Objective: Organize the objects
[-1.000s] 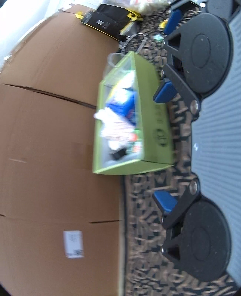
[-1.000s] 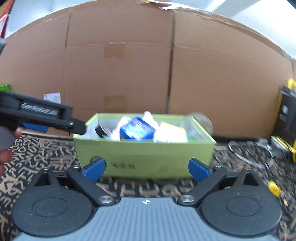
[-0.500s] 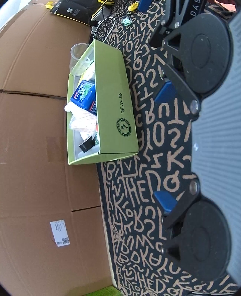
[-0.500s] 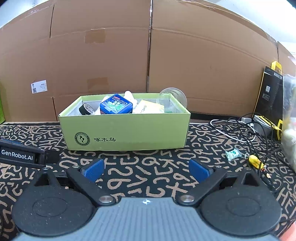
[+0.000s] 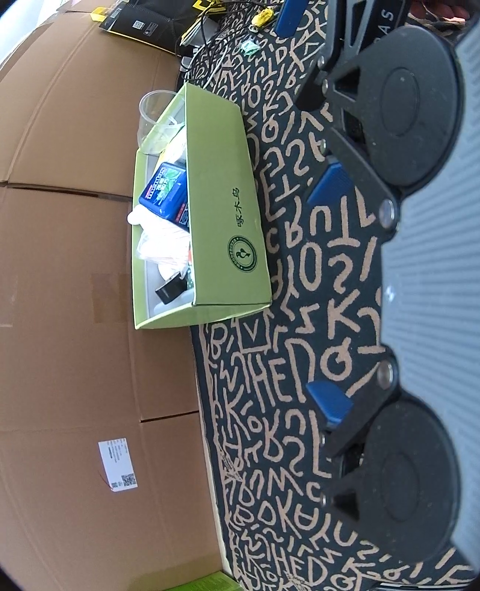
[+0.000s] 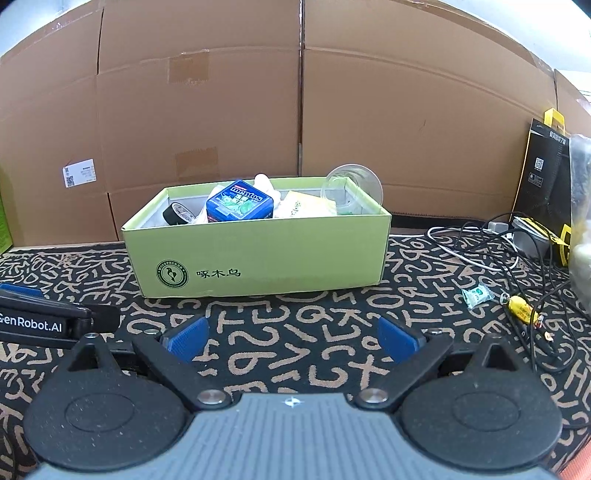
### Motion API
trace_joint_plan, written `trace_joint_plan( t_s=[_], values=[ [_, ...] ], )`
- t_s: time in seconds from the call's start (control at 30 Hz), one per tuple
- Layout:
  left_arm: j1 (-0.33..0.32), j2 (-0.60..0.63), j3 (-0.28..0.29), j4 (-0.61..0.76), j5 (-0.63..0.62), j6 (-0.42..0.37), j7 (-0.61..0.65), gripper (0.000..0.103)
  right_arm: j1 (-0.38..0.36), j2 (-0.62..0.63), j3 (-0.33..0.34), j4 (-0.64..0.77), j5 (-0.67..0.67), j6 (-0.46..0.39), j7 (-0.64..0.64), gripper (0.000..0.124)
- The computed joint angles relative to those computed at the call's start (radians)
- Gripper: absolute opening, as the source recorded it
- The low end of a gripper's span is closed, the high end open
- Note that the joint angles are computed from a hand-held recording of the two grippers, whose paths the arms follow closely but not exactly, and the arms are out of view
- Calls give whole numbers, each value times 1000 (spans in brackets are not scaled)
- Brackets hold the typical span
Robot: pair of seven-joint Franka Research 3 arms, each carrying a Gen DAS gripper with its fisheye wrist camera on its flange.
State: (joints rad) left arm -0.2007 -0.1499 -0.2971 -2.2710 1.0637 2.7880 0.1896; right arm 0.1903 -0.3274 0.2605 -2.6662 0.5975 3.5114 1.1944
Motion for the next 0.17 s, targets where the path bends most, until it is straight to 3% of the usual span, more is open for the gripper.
trace_joint_plan(
  t_s=[0.17],
  values=[
    [-6,1,-4,4,5,-8,13,103,-6,-6,10,-4,13,0,-2,100]
  ],
)
